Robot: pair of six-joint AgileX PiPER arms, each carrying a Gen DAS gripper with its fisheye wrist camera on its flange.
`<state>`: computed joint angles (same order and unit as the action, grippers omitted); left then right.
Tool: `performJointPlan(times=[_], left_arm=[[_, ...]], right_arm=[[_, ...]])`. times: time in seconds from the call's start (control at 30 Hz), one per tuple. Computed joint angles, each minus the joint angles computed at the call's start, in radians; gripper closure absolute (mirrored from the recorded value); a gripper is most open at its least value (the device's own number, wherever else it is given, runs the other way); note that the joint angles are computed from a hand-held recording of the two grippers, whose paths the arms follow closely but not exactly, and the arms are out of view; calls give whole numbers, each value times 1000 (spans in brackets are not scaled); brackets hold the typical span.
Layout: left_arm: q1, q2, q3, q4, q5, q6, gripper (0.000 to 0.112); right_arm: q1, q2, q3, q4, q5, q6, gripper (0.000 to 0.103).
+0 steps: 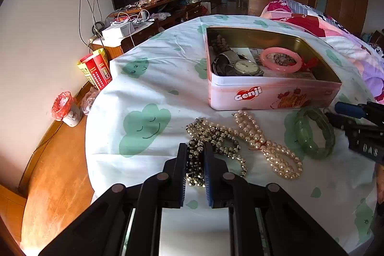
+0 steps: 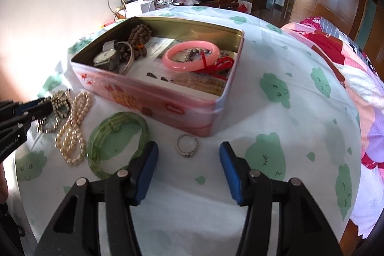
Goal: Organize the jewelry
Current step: 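Grasp the silver ring with the right gripper while the left gripper grasps the gold bead chain, then lift the silver ring and gold bead chain and carry both over the tin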
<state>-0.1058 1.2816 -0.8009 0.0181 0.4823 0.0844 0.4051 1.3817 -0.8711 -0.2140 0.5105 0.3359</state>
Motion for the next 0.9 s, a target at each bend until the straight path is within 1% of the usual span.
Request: performJointPlan(times=[0.03,0.07,0.1,0.13,0.17,0.33,0.43,0.53,0.9], left_arm=[[0,2,-2,0,0,1,100],[7,1,-4,-26,4,26,100],[10,1,-5,-35,6,35,100],[9,2,-4,-36,4,35,100],[10,2,-5,-36,5,34,100],[14,3,-6,-48,5,44,100],[3,-5,-3,-26,2,25,102],[-17,-16,0,17,1,-12,102],[3,-20,-5,-40,11,42,102]], right_arm=[[-2,2,0,-16,-5,23,60],[-4,4,-1,-16,-8,23,67],[-4,5,-3,-17,-8,19,72],[-3,5,-3,-20,-8,19,75],[-2,2,0,-26,-10,25,81],[-8,-15,16,-4,-16,-4,82],[-8,-38,35,-9,-15,-1,82],[11,-64,62,-96,-8,75,82],[7,-71,68,-130,-9,100,82]])
